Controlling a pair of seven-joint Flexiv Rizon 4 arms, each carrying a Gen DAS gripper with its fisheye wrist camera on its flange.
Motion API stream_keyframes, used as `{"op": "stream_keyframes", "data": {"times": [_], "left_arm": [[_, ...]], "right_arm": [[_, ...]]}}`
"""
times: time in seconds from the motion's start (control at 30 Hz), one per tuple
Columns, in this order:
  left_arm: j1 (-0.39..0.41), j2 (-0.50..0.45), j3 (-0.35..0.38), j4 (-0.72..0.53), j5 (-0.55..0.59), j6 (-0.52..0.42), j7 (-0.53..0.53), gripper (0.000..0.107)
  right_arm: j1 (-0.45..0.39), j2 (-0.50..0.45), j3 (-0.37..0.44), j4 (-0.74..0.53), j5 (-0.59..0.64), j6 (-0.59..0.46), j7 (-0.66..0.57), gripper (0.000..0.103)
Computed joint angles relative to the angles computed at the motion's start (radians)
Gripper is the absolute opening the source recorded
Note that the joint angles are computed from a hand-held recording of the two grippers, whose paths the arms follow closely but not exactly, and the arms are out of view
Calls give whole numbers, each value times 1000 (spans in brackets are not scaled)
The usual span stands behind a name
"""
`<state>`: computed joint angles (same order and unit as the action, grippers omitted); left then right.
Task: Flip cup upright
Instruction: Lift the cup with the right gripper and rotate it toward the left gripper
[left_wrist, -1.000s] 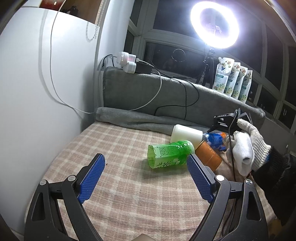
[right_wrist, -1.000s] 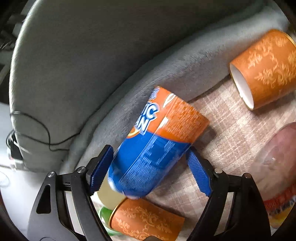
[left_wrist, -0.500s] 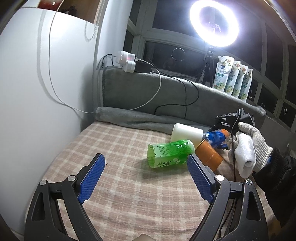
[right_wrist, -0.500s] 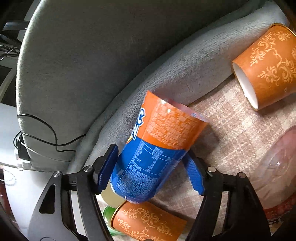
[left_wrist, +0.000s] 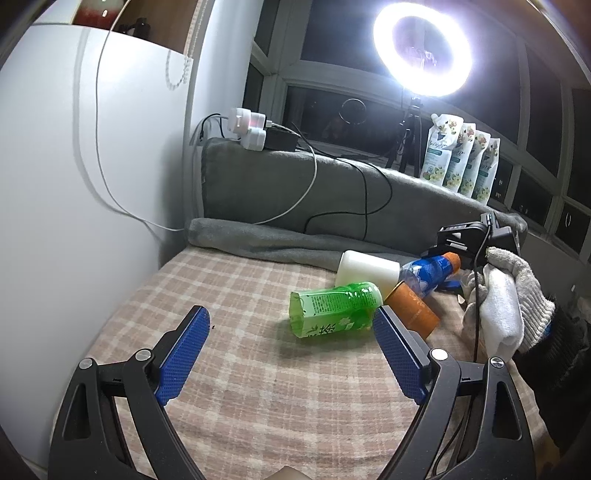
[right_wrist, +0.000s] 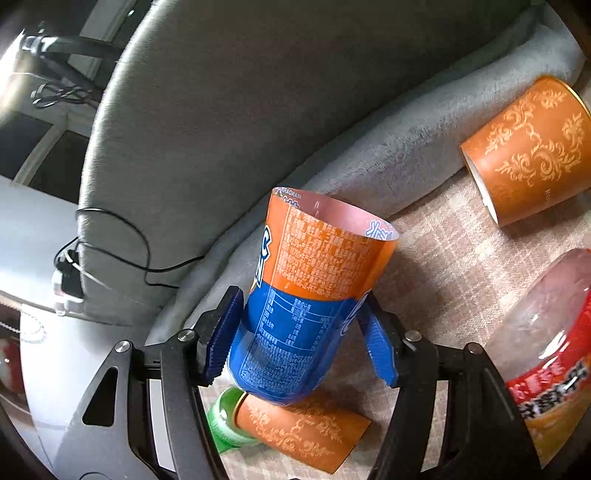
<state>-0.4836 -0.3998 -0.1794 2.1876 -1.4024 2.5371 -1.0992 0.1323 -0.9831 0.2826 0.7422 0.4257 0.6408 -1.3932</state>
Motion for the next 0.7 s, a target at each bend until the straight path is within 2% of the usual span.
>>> {"op": "stream_keyframes", "data": {"times": [0.1,0.27,0.53,0.57,0.7], "left_arm": [[-4,-1,-1,-3,-2,9,6,90],[-5,0,-4,-5,-11,12,15,90],[0,13,-7,1,4,-30,14,90],[1,16,-7,2,9,-41,12,90],[2,24,-3,4,38,-89,-2,89]], "right_arm": [[-15,21,13,24,13,16,-41,65],[-65,62,51,44,65,-19,-151,65],[-151,140,91,89,124,-217,-411,65],[-147,173,73,138,154,-228,-448,65],[-159,220,61,193,173,-309,-542,65]]}}
